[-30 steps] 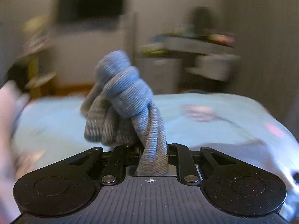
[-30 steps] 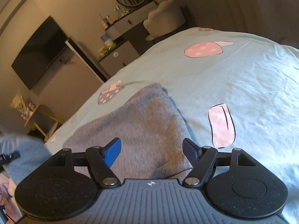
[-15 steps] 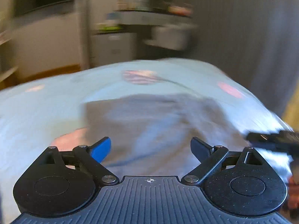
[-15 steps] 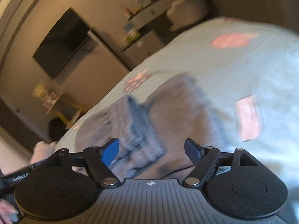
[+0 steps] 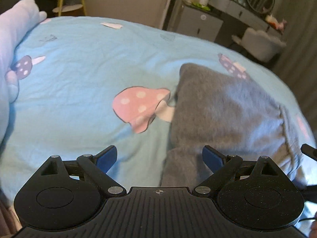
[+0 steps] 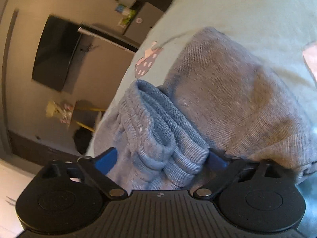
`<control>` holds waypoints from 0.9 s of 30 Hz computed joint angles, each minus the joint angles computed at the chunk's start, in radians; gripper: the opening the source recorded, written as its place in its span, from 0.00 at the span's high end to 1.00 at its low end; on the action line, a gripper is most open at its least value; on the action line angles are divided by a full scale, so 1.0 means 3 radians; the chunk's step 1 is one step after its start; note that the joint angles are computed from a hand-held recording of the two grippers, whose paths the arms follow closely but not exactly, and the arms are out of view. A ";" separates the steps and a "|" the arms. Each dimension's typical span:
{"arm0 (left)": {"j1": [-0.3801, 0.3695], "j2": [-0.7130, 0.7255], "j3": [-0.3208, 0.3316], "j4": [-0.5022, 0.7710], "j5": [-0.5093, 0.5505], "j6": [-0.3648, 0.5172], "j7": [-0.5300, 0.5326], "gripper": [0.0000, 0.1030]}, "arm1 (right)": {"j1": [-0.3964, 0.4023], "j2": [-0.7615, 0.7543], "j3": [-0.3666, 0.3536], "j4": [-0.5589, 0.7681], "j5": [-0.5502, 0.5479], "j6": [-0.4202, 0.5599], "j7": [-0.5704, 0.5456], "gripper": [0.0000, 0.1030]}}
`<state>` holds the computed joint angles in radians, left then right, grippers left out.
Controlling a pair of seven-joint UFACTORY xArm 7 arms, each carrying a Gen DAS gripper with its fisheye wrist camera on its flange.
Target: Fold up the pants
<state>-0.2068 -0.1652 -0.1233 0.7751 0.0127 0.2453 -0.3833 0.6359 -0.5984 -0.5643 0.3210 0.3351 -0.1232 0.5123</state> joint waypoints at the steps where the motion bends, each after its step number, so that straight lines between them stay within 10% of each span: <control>1: -0.0006 -0.0008 0.0007 0.0000 -0.0008 0.0028 0.0014 0.06 | -0.0239 0.0070 0.0248 0.0001 -0.0109 0.0056 0.0132 0.27; 4: 0.0030 -0.0042 -0.0034 -0.0051 0.0025 0.0035 -0.0138 0.06 | -0.0175 -0.0084 0.0159 -0.0198 0.0011 -0.0196 0.0137 0.40; 16: -0.0068 -0.0043 0.0121 -0.0031 -0.0405 0.0170 0.0049 0.06 | 0.0290 -0.0205 -0.0689 0.0226 0.0013 0.0357 -0.0491 0.25; 22: 0.0021 0.0033 0.0012 0.0023 -0.0177 0.0207 -0.0073 0.06 | 0.1380 -0.0326 -0.1815 0.0717 0.0229 0.0739 -0.1231 0.13; 27: 0.0154 0.0062 -0.0124 0.0034 0.0403 0.0165 -0.0505 0.06 | 0.1816 -0.0357 -0.2083 0.0836 0.0410 0.0513 -0.1594 0.19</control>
<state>-0.1607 -0.1467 -0.1606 0.7853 0.1335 0.2949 -0.5349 1.1807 -0.7056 -1.1891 0.5719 0.4581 0.0306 0.0340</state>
